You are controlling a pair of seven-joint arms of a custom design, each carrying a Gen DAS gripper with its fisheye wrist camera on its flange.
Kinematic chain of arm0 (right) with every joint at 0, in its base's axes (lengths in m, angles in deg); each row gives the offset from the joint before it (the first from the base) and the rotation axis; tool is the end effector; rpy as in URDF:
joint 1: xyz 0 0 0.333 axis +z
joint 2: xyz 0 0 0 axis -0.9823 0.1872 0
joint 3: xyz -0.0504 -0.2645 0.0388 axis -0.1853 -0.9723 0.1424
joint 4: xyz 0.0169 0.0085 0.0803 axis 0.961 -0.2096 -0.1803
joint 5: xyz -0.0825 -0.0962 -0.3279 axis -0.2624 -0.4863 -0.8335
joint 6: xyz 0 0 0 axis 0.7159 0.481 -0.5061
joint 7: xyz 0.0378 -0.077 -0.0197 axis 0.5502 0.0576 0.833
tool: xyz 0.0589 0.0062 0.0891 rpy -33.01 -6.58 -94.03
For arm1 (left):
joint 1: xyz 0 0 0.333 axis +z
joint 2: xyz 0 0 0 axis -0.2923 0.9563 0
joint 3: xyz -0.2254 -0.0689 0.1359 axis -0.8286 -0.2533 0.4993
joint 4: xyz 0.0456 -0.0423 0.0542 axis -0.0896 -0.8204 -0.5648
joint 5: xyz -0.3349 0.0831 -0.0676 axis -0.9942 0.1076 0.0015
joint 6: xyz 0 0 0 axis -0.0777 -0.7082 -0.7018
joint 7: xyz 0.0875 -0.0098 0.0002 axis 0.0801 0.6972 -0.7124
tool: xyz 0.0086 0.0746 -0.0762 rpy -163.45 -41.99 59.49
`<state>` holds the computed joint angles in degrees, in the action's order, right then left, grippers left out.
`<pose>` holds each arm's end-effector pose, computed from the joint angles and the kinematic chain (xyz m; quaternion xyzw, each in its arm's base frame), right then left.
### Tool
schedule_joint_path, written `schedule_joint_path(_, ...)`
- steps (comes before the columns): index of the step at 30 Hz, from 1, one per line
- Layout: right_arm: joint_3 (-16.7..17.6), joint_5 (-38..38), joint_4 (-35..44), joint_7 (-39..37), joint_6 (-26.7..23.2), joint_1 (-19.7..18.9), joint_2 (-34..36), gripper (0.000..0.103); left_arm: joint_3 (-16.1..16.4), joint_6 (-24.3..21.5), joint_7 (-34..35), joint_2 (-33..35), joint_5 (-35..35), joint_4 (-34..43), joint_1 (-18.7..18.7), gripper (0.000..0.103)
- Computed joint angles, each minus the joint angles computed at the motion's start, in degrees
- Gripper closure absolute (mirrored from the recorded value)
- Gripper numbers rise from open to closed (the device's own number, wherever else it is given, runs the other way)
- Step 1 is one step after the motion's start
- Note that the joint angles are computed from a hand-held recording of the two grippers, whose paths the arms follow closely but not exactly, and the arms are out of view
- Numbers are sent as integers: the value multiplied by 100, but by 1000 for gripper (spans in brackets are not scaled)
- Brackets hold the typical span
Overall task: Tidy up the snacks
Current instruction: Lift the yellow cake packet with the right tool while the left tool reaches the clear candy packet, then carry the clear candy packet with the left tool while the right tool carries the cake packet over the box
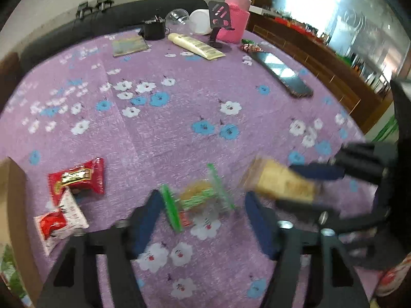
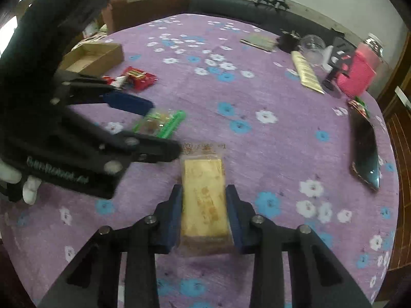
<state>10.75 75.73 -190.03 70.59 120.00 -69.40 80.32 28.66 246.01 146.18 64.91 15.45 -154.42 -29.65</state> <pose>0.5281 0.0829 0.4381 -0.8815 0.3747 -0.1490 0.2458 0.5187 -0.2395 0.4469 -0.5983 0.7448 -0.2588 0.1426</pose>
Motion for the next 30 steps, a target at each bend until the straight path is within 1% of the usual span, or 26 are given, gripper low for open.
schedule_joint_path(1, -12, 20, 57, 70, -18, -13, 44, 71, 1, -10, -19, -19, 16, -16, -5, 51)
schedule_joint_path(2, -17, 56, 95, 120, -26, -27, 74, 71, -25, 33, 90, -62, -216, -72, 25, 55)
schedule_joint_path(3, -14, 111, 130, 143, -37, -34, 98, 71, -30, 70, 122, -112, -355, -132, 41, 56)
schedule_joint_path(6, -21, 503, 334, 154, -191, -91, 239, 71, -20, 282, 84, -324, -491, -413, 55, 58)
schedule_joint_path(10, -18, 1075, 578, 160, -510, -222, 362, 71, -9, 603, 104, -725, -846, -867, 59, 58)
schedule_joint_path(13, -4, 1435, 716, 125, -689, -308, 428, 71, 27, 893, -20, -1243, -1034, -1389, 50, 58)
schedule_joint_path(15, -2, 1719, 758, 39, -855, -363, 427, 71, 22, 1033, -220, -1688, -1015, -1786, 88, 58)
schedule_joint_path(18, 7, 1996, 748, -31, -1013, -389, 384, 71, 65, 1182, -506, -2484, -1015, -2443, 150, 58)
schedule_joint_path(20, 18, 2071, 704, -68, -1014, -369, 346, 71, 52, 1287, -768, -3006, -970, -2860, 282, 58)
schedule_joint_path(22, 44, 2075, 602, -79, -913, -314, 262, 71, 112, 1272, -964, -3554, -959, -3253, 400, 58)
schedule_joint_path(24, 47, 2107, 571, -9, -1100, -264, 149, 71, 79, 1158, -1142, -4055, -816, -3550, 662, 58)
schedule_joint_path(25, 59, 2114, 505, 14, -1105, -219, 48, 71, 120, 1099, -1174, -4258, -771, -3666, 727, 58)
schedule_joint_path(27, 69, 2143, 359, 51, -1085, -115, -164, 71, 243, 995, -1198, -4657, -696, -3897, 878, 58)
schedule_joint_path(28, 76, 2202, 298, 70, -1157, -41, -306, 70, 314, 953, -1189, -4792, -670, -3974, 947, 57)
schedule_joint_path(30, 74, 2238, 238, 123, -1211, 108, -489, 70, 526, 873, -1082, -5035, -652, -4116, 1035, 57)
